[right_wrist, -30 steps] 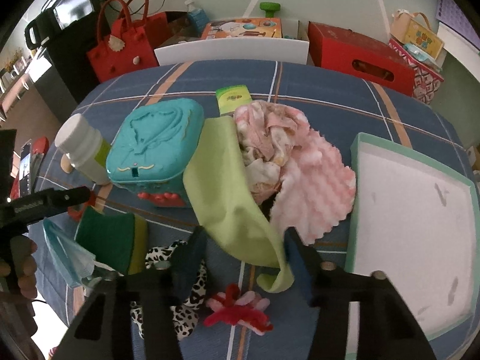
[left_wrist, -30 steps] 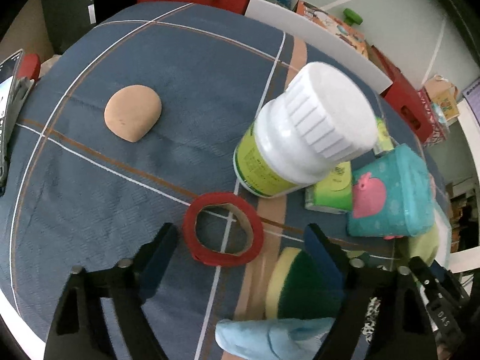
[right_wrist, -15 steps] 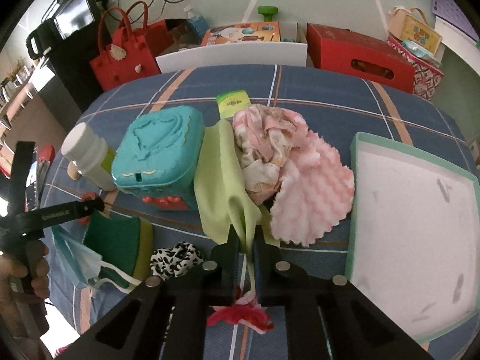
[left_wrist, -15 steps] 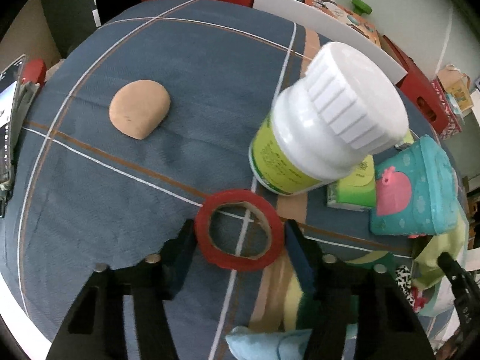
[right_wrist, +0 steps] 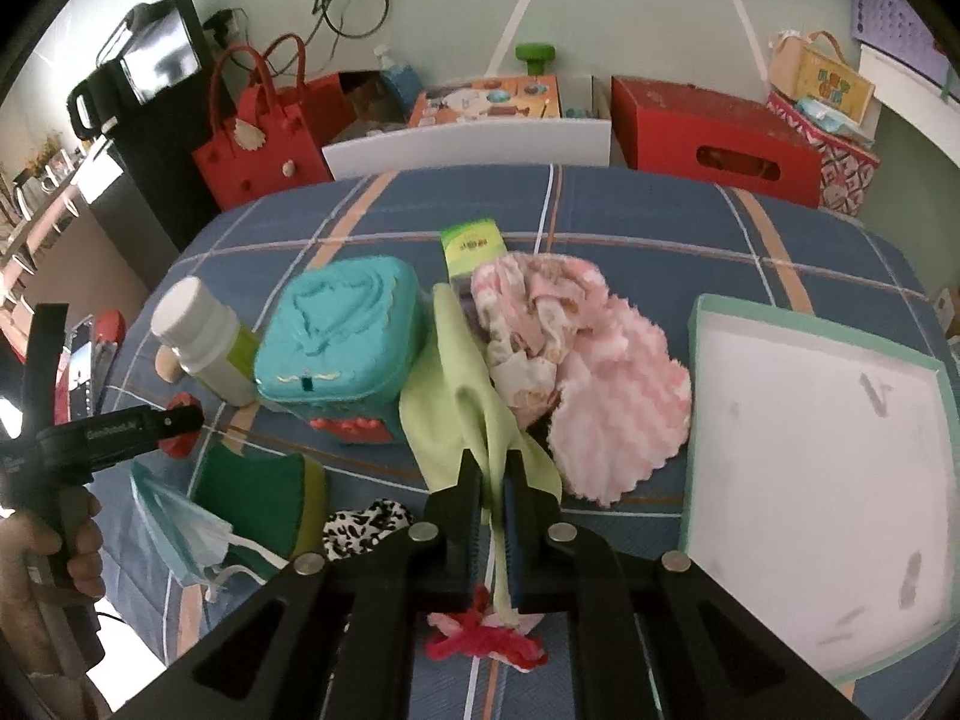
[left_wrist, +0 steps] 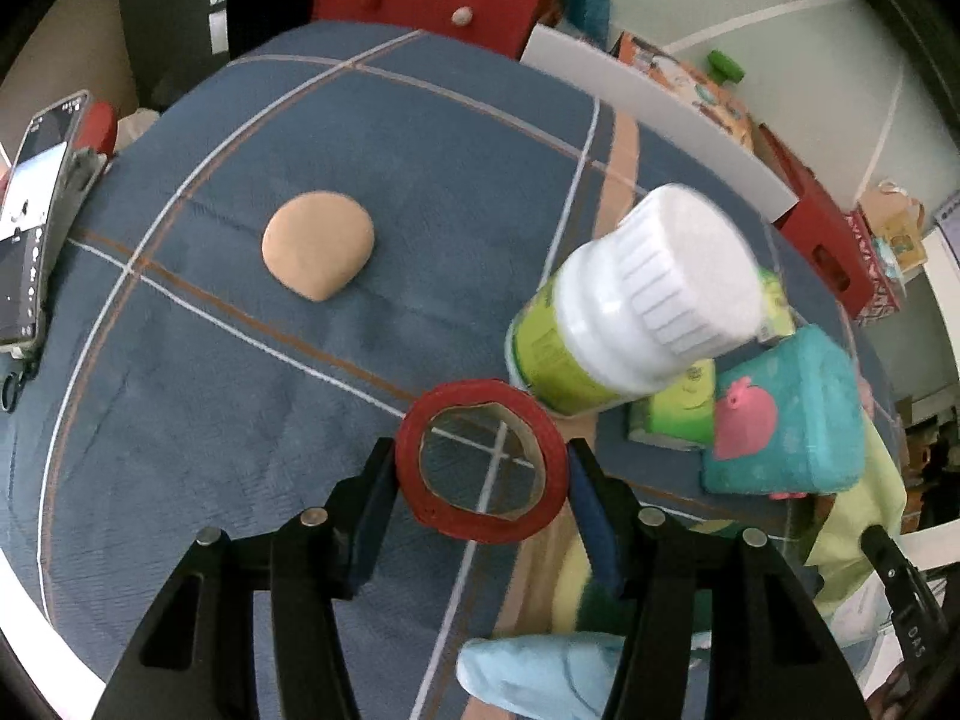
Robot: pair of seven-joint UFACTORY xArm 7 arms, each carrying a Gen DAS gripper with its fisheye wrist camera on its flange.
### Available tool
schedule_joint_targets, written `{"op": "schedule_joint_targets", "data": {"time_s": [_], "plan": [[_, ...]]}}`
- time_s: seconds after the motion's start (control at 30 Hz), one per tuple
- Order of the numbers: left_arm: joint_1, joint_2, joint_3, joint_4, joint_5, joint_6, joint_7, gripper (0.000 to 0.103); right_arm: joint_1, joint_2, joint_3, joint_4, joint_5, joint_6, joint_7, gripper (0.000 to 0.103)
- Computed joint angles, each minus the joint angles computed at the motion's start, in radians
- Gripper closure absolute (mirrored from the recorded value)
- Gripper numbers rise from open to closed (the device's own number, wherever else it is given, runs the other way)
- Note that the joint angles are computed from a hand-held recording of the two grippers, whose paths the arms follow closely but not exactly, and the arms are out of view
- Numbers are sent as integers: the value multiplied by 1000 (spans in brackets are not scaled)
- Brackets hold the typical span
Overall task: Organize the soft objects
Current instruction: 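Lift the green cloth with the right tool while the left tool carries the tape roll toward the tray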
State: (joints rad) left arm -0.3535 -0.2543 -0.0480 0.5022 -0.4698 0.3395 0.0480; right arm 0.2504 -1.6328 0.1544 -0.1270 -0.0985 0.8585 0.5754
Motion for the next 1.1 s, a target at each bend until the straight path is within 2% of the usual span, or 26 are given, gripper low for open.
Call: {"op": "schedule_joint_targets", "data": {"time_s": [0.1,0.13,0.33,0.47,0.7,0.9,1.1], "plan": [[-13,-57,8,-27,-11,-4,15,46,8,-65,13,4,-8,36,8,97],[-6,-94,-12,-34,10,15,-22,46,8,-92,11,6,-8,46,8,97],[-39,-196,12,-61,29,25,-35,46,16,-198,36,29,-23,112,14,97],[-40,-256,-6,-59,78,43,-73,46,5,-245,38,55,-29,143,3,97],[-125,-286,0,-8,79,46,-65,46,-56,-294,7,95,-22,168,-44,97],[-156,-234,-78,90,136,64,-99,46,-155,-326,-51,120,-26,164,-113,97],[-264,-100,-111,223,95,64,-35,46,-357,-382,-183,107,-52,185,-208,97]]}}
